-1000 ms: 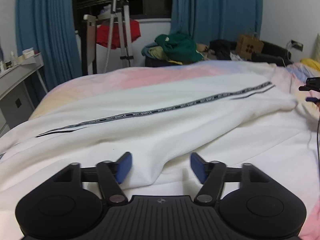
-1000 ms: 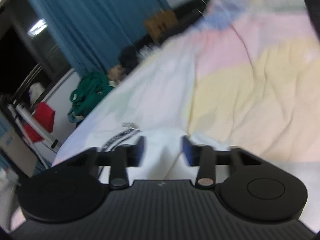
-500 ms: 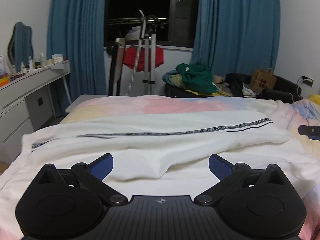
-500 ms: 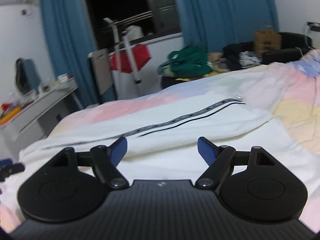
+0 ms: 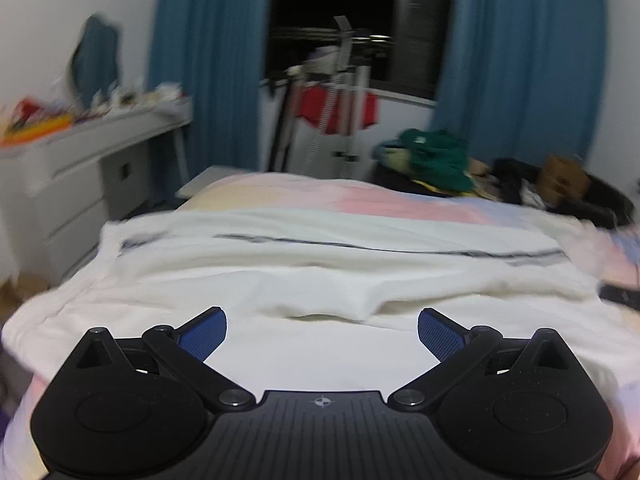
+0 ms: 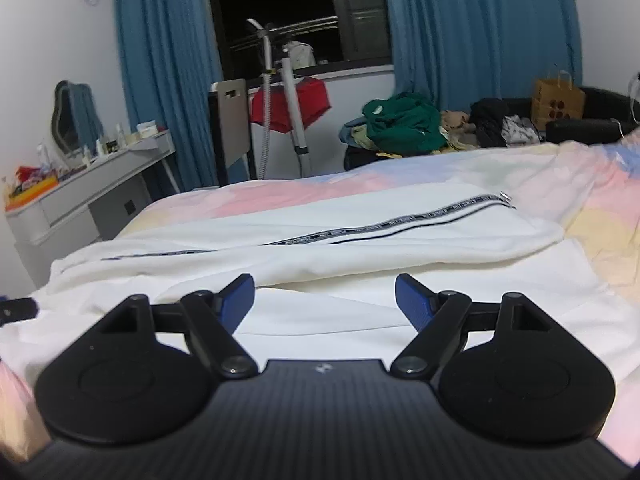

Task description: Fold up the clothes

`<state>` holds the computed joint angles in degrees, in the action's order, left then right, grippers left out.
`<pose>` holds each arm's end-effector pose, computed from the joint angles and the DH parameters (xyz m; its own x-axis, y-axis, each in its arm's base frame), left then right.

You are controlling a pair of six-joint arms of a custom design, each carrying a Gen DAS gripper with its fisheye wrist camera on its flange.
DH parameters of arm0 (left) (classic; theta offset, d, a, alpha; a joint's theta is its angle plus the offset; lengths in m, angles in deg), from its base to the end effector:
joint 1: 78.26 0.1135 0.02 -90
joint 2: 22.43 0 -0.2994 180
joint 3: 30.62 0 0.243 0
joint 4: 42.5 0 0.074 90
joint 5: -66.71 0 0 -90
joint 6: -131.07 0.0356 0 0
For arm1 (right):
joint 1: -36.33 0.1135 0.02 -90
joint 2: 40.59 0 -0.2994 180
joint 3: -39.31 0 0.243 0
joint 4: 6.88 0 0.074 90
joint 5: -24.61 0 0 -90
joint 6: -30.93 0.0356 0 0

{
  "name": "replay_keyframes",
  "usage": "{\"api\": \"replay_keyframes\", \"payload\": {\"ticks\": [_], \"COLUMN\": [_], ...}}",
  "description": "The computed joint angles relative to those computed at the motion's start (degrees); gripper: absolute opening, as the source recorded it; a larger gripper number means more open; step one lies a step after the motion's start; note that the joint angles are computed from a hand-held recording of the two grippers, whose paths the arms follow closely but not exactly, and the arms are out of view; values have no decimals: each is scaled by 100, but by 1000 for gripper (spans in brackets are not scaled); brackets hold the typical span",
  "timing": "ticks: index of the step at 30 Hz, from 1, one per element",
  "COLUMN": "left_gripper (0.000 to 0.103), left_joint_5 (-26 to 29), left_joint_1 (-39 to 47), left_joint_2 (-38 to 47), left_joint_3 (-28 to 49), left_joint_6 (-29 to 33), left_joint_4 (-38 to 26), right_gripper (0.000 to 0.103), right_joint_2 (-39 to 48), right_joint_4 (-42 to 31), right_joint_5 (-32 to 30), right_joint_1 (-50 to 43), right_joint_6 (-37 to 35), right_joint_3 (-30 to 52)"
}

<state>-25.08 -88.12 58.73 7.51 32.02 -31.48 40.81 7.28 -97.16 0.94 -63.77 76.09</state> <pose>0.2411 -0.0408 0.1854 -0.5386 -0.0660 -0.8400 0.0611 0.9912 -0.1170 0.2049 -0.1226 0.1860 -0.4219 0.2143 -0.8810 0.0881 0.9768 0.1954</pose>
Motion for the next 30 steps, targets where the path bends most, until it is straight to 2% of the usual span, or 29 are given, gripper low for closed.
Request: {"api": "replay_keyframes", "payload": {"ticks": [3,7,11,13,17,19,22,24,28,30], "left_gripper": [102,102,102,101,98,96,93,90,82,82], "left_joint_5": [850,2134,2759,2952,3760,4239,5137,5632,5711,5755], "left_joint_1": [1195,2938,4119,4566,5070,5161,5298,5358,5423,5460], "left_joint_2": [83,483,1093,1458,2326,2734,3420,3839,4115,4149], "left_joint_3": [405,920,1534,1770,2361,2658,3151,3469,3633,3584], "left_joint_6": [-262,-973,-1224,-1289,-1404,-1319,-1288,-1206,-1086,-1112], "left_joint_4": [-573,-969,-1554,-1771,-2390,-2771,-3266,-3682,-3902,-3761], "right_gripper": [79,79,79,79,79,79,81,81,81,81], "right_joint_2": [152,303,412,585,1246,1600,1942,2220,2676,2951], "right_joint_4": [-53,-79,115,44,-192,-214,-219,-332,-664,-718], "right_joint_5": [49,58,344,273,-89,43,986,1129,1165,1020], "right_joint_1": [-202,-601,-947,-1287,-2107,-2440,-2591,-2793,-2924,-2879], "right_joint_6": [240,677,899,1164,2179,2628,2689,3043,3414,3555], "right_joint_3": [117,299,435,632,1170,1355,1494,1649,1914,2090]}}
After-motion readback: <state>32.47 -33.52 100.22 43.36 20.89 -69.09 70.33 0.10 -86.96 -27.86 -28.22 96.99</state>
